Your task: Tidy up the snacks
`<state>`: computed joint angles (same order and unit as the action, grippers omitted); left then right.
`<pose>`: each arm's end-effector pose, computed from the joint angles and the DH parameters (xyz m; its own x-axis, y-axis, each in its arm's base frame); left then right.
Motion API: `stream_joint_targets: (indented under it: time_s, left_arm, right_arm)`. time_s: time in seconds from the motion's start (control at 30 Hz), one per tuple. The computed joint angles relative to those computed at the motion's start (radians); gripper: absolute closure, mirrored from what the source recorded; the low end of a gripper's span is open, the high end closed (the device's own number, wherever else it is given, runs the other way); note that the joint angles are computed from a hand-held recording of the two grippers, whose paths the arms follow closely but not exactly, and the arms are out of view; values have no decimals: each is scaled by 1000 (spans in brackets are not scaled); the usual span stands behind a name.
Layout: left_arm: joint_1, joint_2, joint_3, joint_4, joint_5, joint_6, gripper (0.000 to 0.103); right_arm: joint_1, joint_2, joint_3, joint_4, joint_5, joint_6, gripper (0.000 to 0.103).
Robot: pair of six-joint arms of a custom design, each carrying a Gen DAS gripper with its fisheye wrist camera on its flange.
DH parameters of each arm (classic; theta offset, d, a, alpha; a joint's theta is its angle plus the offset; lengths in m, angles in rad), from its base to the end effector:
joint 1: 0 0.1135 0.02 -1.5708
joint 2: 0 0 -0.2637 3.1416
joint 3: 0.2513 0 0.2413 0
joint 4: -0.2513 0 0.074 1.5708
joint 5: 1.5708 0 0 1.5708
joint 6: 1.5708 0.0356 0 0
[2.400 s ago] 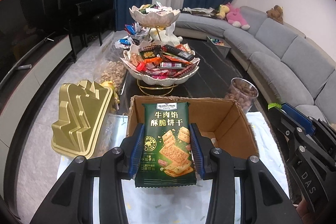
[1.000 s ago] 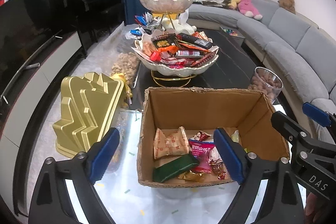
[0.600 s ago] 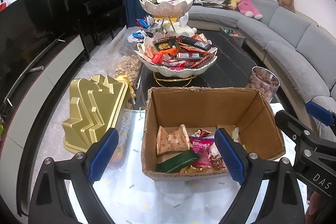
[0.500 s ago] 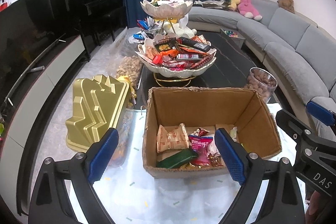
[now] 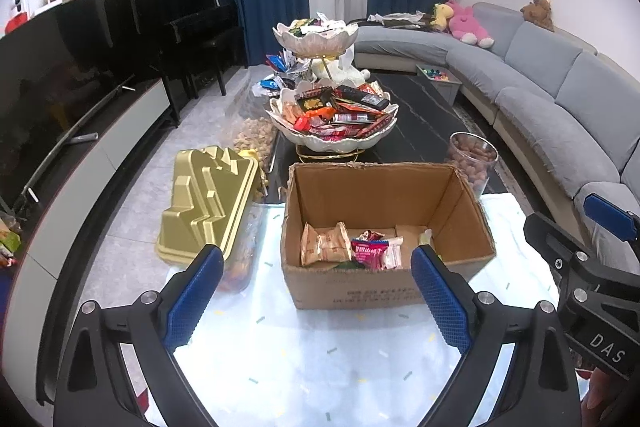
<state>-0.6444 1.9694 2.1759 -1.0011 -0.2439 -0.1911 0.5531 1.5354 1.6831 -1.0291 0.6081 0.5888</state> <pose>0.3368 -0.2423 0.3857 -0.6451 0.2542 -0.7205 0.3312 0.9429 0.0361 0.2648 0.1396 0.3911 -0.6137 0.1568 -0.7738 0.2632 0.9646 -0.0134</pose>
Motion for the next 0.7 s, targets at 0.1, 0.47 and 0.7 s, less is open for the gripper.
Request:
stream_joint_targets:
  time_s: [0.1,0.47,0.7]
  left_arm:
    - [-13,-64,-68,6,-13,-9,7]
    - [-77,-304,-352,50,-65,-65,4]
    - [-154,-434,-482,30,-140,-131,1]
  right_arm:
    - [42,-32,-12,-42,30,37,18]
    - [218,-123,-35,-223,134,228,18]
    - [389,-140,-10,-398,209,419,18]
